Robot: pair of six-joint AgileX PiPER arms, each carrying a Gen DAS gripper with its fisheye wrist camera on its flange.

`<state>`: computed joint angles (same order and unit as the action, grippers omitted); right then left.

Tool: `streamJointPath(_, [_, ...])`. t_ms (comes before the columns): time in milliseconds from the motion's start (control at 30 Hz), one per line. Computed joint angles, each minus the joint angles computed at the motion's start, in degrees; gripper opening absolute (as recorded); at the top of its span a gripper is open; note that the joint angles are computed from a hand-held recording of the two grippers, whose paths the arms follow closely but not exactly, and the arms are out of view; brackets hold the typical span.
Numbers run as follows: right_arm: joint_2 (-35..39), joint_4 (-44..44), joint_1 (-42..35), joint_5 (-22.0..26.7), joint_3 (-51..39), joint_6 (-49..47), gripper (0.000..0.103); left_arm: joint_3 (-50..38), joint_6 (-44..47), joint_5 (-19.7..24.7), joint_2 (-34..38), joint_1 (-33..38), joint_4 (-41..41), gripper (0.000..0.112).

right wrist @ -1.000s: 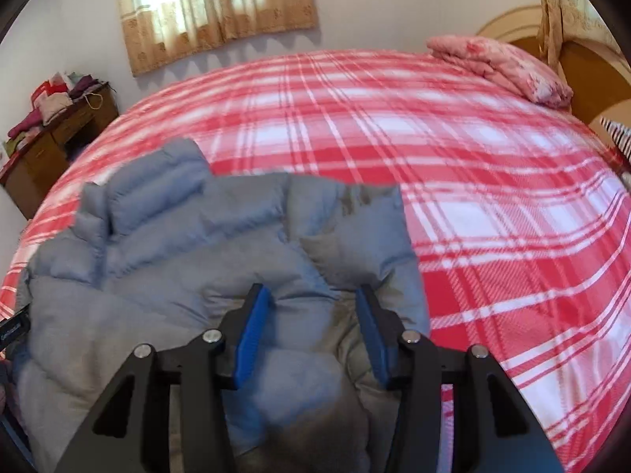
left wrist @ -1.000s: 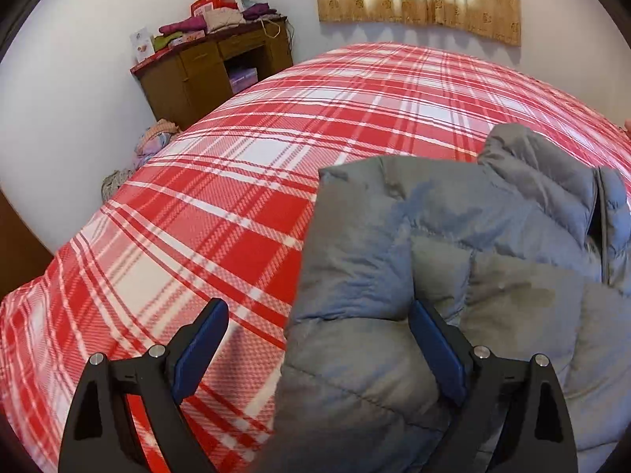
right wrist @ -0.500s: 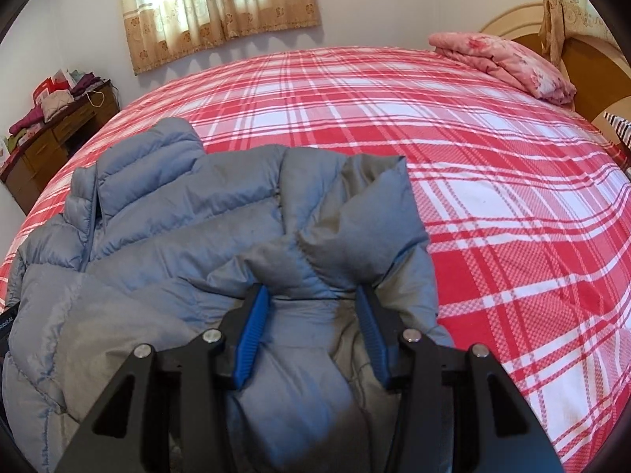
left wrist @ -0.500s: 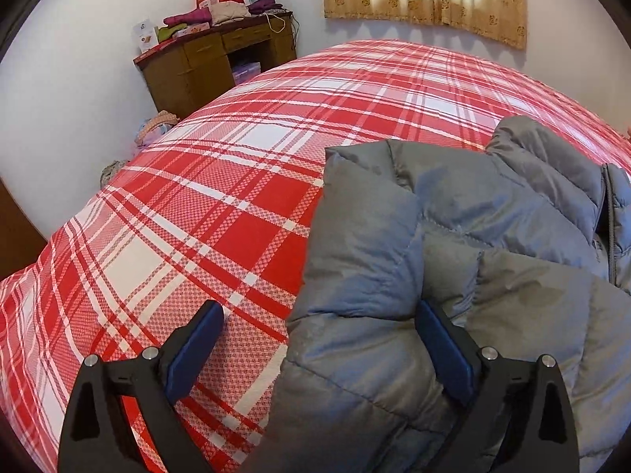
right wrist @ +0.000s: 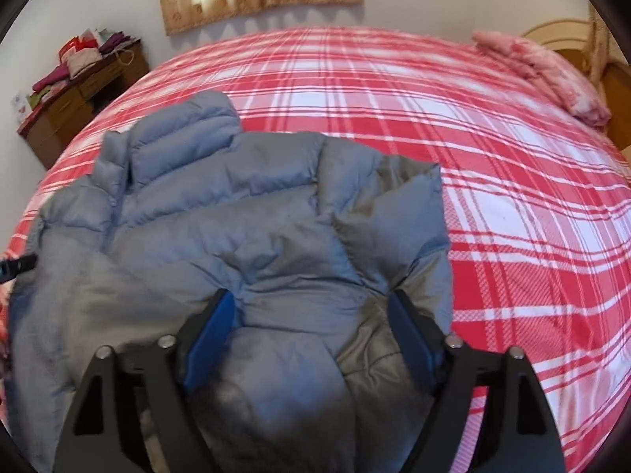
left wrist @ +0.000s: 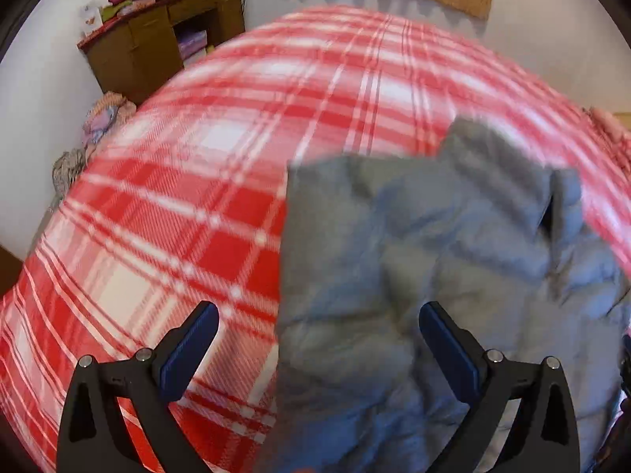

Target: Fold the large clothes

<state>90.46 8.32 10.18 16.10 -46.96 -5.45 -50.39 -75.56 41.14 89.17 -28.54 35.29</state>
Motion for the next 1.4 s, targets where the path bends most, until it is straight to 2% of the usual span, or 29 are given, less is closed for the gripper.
streamJointPath(133, [-0.95, 2.71, -1.09, 9.53, -9.19, -1.89, 0.093, -9.39, 10.64, 1.13, 3.83, 3.18, -6.4, 0.102])
streamJointPath(200, [0.94, 2.63, -0.33, 12.48, -14.58, -1.06, 0.097, -13.59, 9.46, 1.29, 6.58, 4.03, -4.46, 0.102])
streamJointPath(267, [3.81, -0.01, 1.1, 14.09, -19.55, 2.17, 0.097, -14.77, 2.64, -3.83, 7.37, 6.05, -1.13, 0.102])
streamJointPath(367, [10.56, -1.36, 2.26, 17.88, -29.29, 6.17, 0.099, -20.56, -0.87, -3.78, 11.69, 6.99, 2.29, 0.102])
streamJointPath(467, [19.29, 0.19, 2.63, 23.23, -41.27, 9.66, 0.101, -30.92, 5.65, -2.32, 19.47, 8.08, -1.58, 0.102])
streamJointPath(567, [25.47, -1.06, 3.28, 26.43, -50.16, 13.82, 0.102, -39.44, 14.71, -1.34, 25.35, 8.66, -7.31, 0.102])
streamJointPath(633, [29.3, -0.77, 3.69, 28.24, -55.63, 15.32, 0.102, -42.97, 17.7, -1.78, 28.33, 9.26, -10.39, 0.102])
streamJointPath(733, [35.1, -3.78, 5.28, 31.26, -63.93, 17.7, 0.103, -49.78, 20.38, 2.06, 33.51, 9.07, -11.19, 0.102])
streamJointPath(867, [43.35, -6.24, 6.35, 39.4, -76.17, 18.52, 0.103, -51.99, 27.25, 1.94, 36.28, 9.61, -16.06, 0.102])
streamJointPath(967, [44.58, -6.39, 6.5, 40.71, -77.12, 16.39, 0.102, -49.06, 32.26, -0.13, 34.95, 9.31, -18.9, 0.102])
streamJointPath(1067, [42.55, -4.51, 5.79, 40.54, -72.81, 11.9, 0.081, -45.24, 31.15, -0.79, 32.57, 7.88, -14.68, 0.102])
streamJointPath(1133, [41.43, -3.65, 5.28, 40.45, -70.74, 9.89, 0.051, -40.58, 34.17, -5.18, 29.67, 8.59, -16.77, 0.102])
streamJointPath(1167, [39.48, -3.21, 4.93, 38.98, -67.42, 8.15, 0.043, -38.31, 34.58, -7.48, 28.22, 8.97, -17.22, 0.101])
streamJointPath(1200, [37.47, -3.59, 4.85, 37.13, -64.2, 7.33, 0.027, -35.49, 34.17, -9.99, 26.33, 9.23, -16.8, 0.093])
streamJointPath(1233, [35.62, -3.43, 4.72, 35.41, -61.31, 6.3, 0.018, -32.65, 36.05, -13.18, 24.51, 9.6, -18.37, 0.085])
streamJointPath(1267, [34.16, -2.92, 4.6, 34.23, -59.06, 5.17, 0.016, -31.27, 39.8, -14.76, 23.58, 9.89, -21.51, 0.063])
streamJointPath(1300, [33.11, -2.95, 4.58, 33.4, -57.5, 4.59, 0.013, -30.3, 43.49, -15.0, 22.89, 9.94, -24.37, 0.052])
streamJointPath(1367, [30.25, -4.26, 4.77, 30.76, -52.93, 3.82, 0.012, -29.42, 45.12, -15.21, 22.44, 9.49, -25.22, 0.052])
streamJointPath(1400, [29.7, -3.92, 4.68, 30.36, -52.04, 3.34, 0.012, -28.7, 42.86, -16.17, 21.95, 9.27, -23.73, 0.052])
